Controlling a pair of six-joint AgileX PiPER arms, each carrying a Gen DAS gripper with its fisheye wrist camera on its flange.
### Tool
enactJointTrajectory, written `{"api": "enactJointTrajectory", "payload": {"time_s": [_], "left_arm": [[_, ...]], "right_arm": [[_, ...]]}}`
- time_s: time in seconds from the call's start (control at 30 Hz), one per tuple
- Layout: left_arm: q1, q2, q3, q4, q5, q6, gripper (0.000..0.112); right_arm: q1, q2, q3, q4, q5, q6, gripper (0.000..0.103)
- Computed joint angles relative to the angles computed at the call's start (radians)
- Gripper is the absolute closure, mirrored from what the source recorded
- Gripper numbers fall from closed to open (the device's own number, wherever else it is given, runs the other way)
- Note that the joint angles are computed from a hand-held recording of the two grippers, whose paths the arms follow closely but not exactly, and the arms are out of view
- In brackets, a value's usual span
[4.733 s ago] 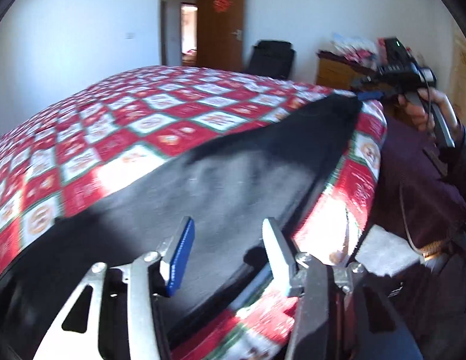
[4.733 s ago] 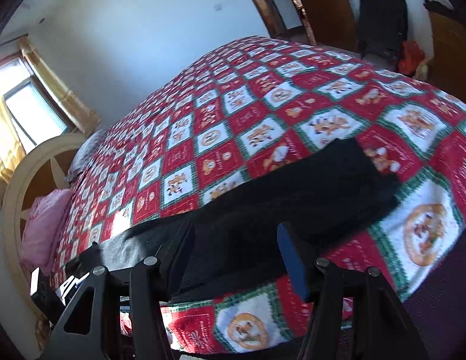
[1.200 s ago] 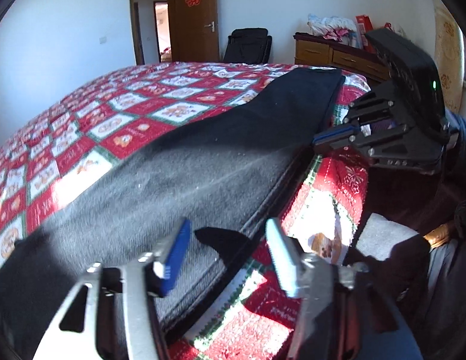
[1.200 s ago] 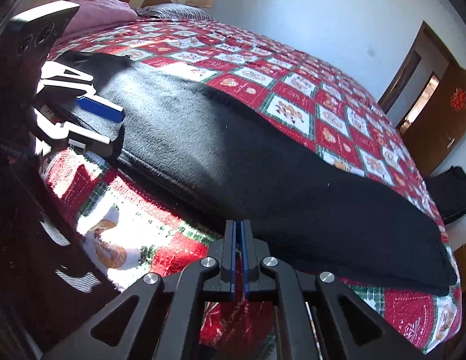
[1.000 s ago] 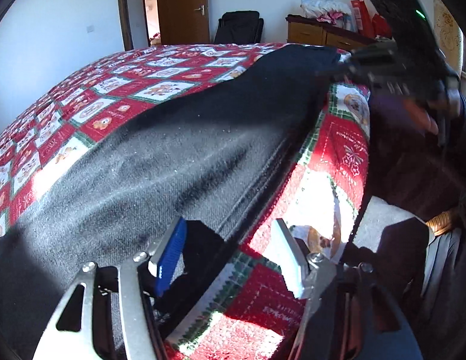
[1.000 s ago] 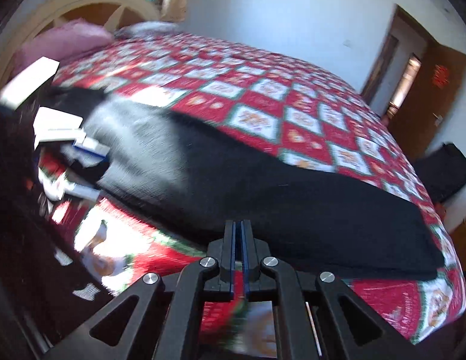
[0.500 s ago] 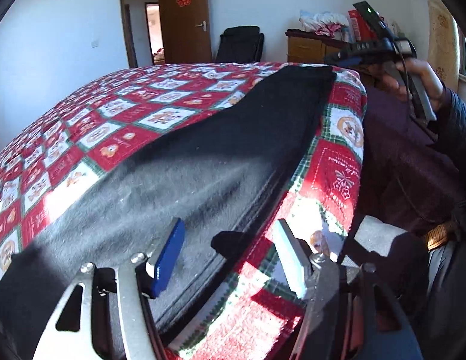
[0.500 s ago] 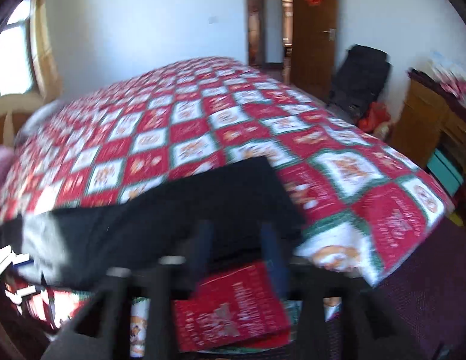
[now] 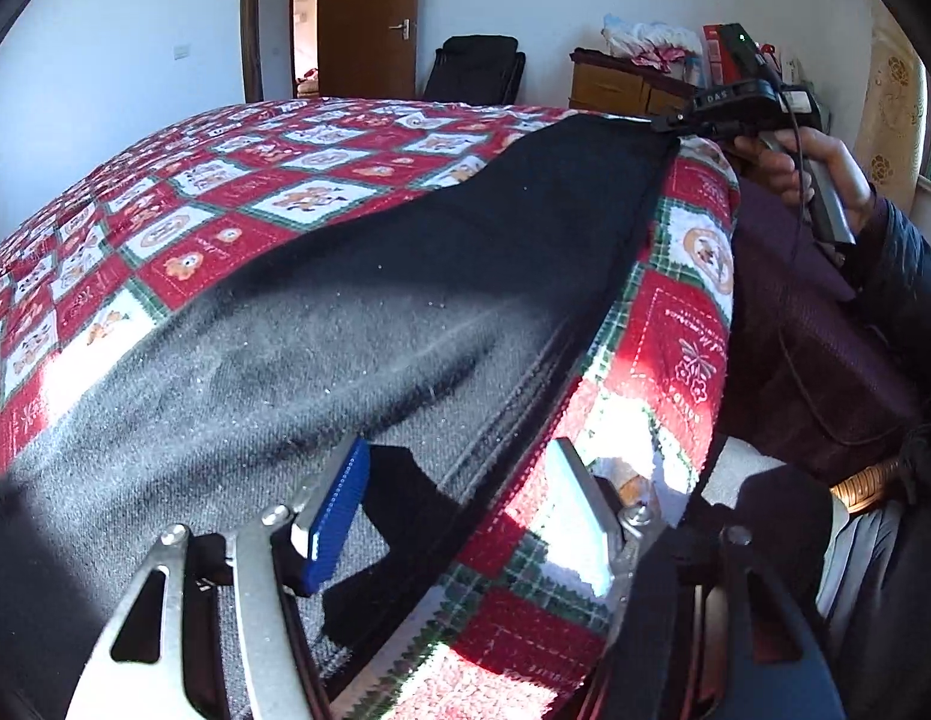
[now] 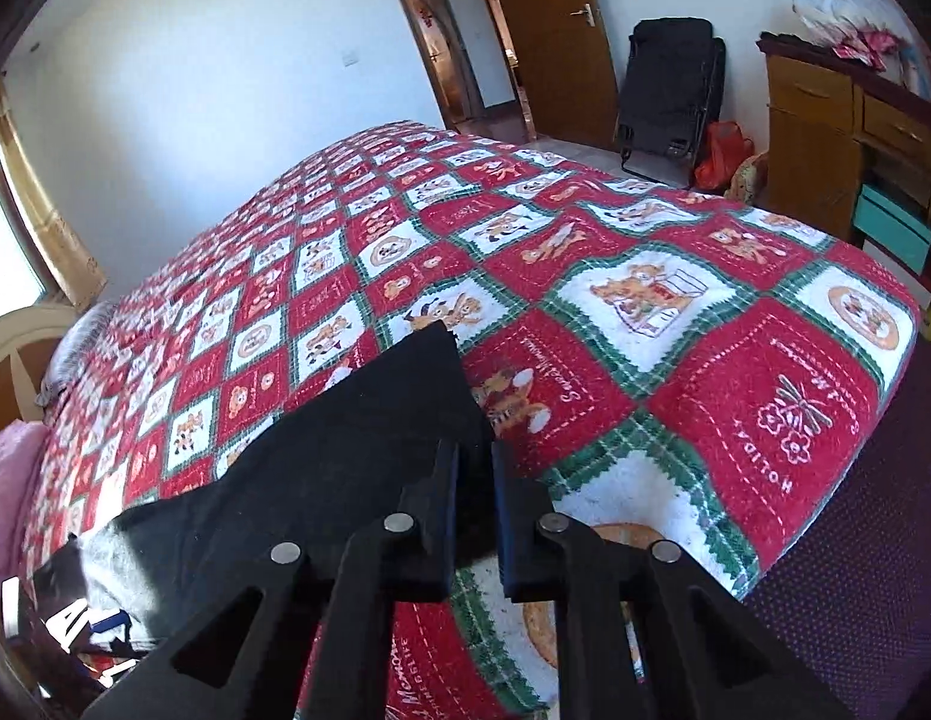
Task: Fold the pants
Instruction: 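Open the left tool and smooth the folded pants edge toward the right tool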
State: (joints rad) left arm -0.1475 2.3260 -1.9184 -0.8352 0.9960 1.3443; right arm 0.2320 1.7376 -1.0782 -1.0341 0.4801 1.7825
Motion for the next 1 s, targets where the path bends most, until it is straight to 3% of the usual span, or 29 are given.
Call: {"api": "enactJointTrajectory", "payload": {"time_s": [0.27, 0.4, 0.43, 0.47, 0.5, 0.53, 0.63, 0.7, 0.87, 0.9, 1.0], "left_arm": [[0.023, 0.015, -0.017, -0.013, 0.05, 0.018, 0.048], [0.03, 0.029, -0.046, -0.013, 0.082, 0.004, 0.048], [0.031, 0.03, -0.049, -0.01, 0.087, 0.002, 0.048], [0.032, 0.03, -0.052, -0.007, 0.091, 0.0, 0.048], [0.036, 0.03, -0.055, -0.008, 0.096, -0.001, 0.048], [0.038, 0.028, -0.055, -0.009, 0.097, -0.006, 0.048], [0.058, -0.002, -0.016, -0.047, 0.079, 0.014, 0.048], [0.08, -0.026, 0.011, -0.082, 0.072, 0.026, 0.048], [0.105, -0.052, 0.044, -0.091, 0.02, 0.043, 0.036], [0.108, -0.041, 0.036, -0.084, 0.01, 0.025, 0.036], [0.114, -0.017, 0.033, -0.056, -0.046, -0.058, 0.036]], "right_arm": [[0.045, -0.054, 0.0, 0.035, 0.082, -0.071, 0.098], [0.002, -0.003, 0.019, 0.013, 0.04, -0.022, 0.097], [0.001, -0.005, 0.031, -0.022, 0.035, 0.021, 0.091], [0.012, -0.004, 0.028, -0.032, 0.07, 0.024, 0.074], [0.034, -0.004, 0.007, -0.01, 0.136, -0.012, 0.064], [0.058, -0.006, -0.01, -0.009, 0.201, -0.019, 0.045], [0.153, -0.025, -0.037, -0.086, 0.353, 0.061, 0.042], [0.197, -0.02, -0.072, -0.095, 0.312, 0.029, 0.042], [0.237, 0.134, -0.229, 0.021, -0.049, -0.163, 0.042], [0.253, 0.192, -0.287, 0.094, -0.064, -0.257, 0.042], [0.314, 0.362, -0.471, 0.276, -0.003, -0.506, 0.042]]}}
